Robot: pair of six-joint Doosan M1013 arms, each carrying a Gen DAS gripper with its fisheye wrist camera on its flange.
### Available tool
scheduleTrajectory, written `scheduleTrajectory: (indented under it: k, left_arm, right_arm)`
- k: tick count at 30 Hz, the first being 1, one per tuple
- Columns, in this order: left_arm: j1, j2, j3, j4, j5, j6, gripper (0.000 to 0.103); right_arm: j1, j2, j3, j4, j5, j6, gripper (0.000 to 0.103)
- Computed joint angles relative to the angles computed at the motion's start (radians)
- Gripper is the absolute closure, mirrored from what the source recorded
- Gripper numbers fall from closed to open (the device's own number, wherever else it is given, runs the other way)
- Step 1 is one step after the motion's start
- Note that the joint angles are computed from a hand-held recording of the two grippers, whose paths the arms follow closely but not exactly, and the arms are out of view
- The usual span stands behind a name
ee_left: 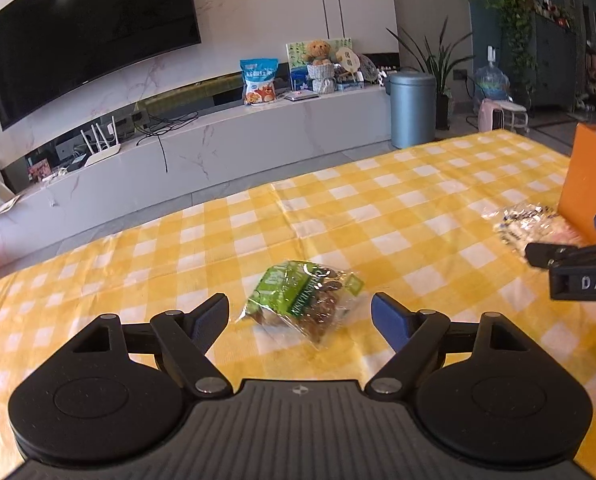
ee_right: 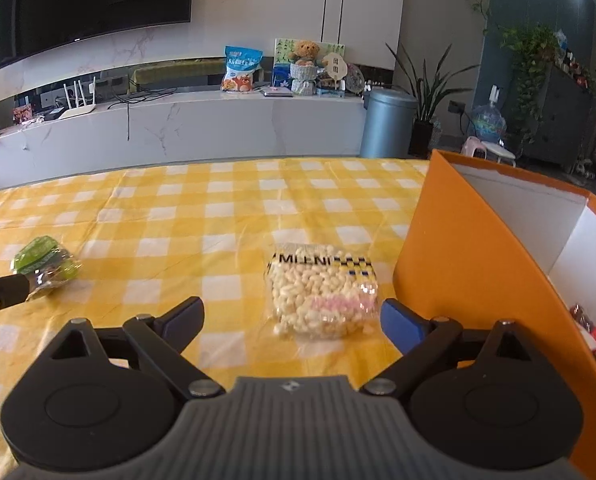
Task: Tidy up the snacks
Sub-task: 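Grasp the green raisin bag with the left tool while the right tool approaches the MILENI bag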
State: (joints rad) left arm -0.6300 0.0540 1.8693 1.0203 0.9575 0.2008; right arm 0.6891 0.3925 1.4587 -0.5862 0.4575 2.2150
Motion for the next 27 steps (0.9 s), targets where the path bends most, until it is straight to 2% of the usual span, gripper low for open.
scheduleTrajectory:
  k: [3,5,9,12,17,19,22,24,26,27]
  left_arm:
    - [0.026,0.008,0.001,-0.014,-0.036,0.028,0.008]
    - [0.042,0.009,0.004,-0.028,-0.07,0.029,0.008]
    - [0.063,0.015,0.004,-0.039,-0.1,0.033,0.008]
    - [0.076,0.022,0.003,-0.056,-0.121,0.063,0.008]
    - [0.083,0.041,-0.013,-0.077,-0.119,0.114,0.006]
    - [0.083,0.05,-0.021,-0.083,-0.095,0.12,0.009]
    - [0.081,0.045,-0.018,-0.089,-0.102,0.104,0.016]
    - [0.08,0.043,-0.018,-0.098,-0.097,0.097,0.02]
    - [0.077,0.04,-0.019,-0.108,-0.091,0.093,0.022]
    - [0.075,0.038,-0.02,-0.117,-0.093,0.086,0.023]
  right_arm:
    - [0.01,0.019,-0.012,-0.131,0.002,0.095,0.009]
    - [0.012,0.032,-0.023,-0.161,0.006,0.133,0.008]
    - [0.007,0.064,-0.064,-0.1,0.038,0.102,0.008]
    - [0.006,0.09,-0.102,-0.05,0.091,0.052,0.008]
    - [0.021,0.124,-0.148,-0.089,0.177,0.063,0.004]
    - [0.026,0.132,-0.153,-0.118,0.191,0.081,0.004]
    - [0.027,0.133,-0.156,-0.119,0.198,0.088,0.004]
    - [0.027,0.133,-0.156,-0.111,0.198,0.087,0.007]
    - [0.035,0.132,-0.152,-0.181,0.222,0.15,0.028]
    - [0.037,0.129,-0.149,-0.193,0.225,0.159,0.028]
